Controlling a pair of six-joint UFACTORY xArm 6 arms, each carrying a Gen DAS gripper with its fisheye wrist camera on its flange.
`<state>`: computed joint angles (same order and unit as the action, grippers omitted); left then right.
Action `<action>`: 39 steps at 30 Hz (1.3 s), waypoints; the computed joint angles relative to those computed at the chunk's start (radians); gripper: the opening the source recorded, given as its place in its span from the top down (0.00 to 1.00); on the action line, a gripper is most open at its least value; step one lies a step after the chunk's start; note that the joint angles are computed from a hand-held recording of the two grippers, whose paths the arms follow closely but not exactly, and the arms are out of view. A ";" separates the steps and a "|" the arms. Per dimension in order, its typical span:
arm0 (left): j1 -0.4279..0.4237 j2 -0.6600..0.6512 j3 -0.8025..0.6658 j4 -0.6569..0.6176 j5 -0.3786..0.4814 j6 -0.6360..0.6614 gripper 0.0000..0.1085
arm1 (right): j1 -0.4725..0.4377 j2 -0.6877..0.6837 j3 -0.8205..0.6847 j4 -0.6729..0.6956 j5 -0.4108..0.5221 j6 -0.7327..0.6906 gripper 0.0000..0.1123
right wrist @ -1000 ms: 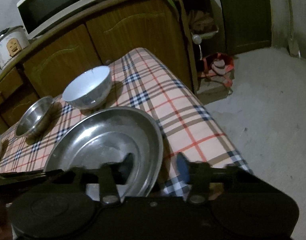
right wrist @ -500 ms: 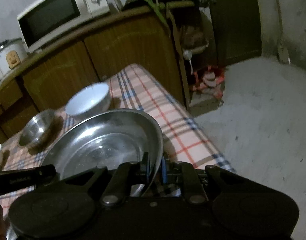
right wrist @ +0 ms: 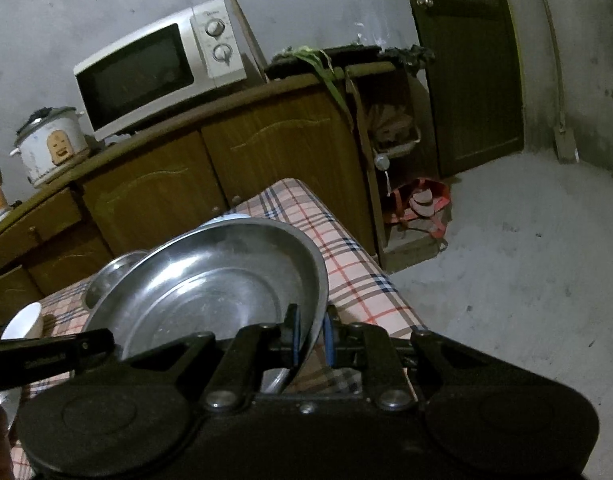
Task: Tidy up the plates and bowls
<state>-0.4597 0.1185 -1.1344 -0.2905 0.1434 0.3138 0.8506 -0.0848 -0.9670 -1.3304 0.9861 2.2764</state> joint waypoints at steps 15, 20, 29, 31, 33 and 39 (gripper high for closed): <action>0.009 -0.156 0.161 -0.003 -0.037 0.007 0.82 | 0.143 -0.011 -0.025 0.025 0.141 -0.003 0.85; 0.019 -0.189 0.193 -0.030 -0.032 0.023 0.82 | 0.160 0.003 -0.041 0.025 0.149 -0.006 0.85; 0.043 -0.238 0.249 0.062 -0.057 -0.058 0.82 | 0.183 0.033 -0.076 0.018 0.152 -0.011 0.85; 0.048 -0.249 0.262 0.074 -0.062 -0.070 0.82 | 0.184 0.035 -0.078 0.012 0.146 -0.009 0.85; 0.054 -0.259 0.271 0.088 -0.062 -0.083 0.82 | 0.187 0.044 -0.086 0.010 0.146 -0.008 0.85; 0.074 -0.284 0.300 0.152 -0.076 -0.135 0.82 | 0.197 0.066 -0.108 0.006 0.139 -0.018 0.85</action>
<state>-0.3855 -0.1656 -0.8345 -0.1388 0.0679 0.1789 1.0474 -0.0188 -1.0749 -1.3240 1.1255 2.2581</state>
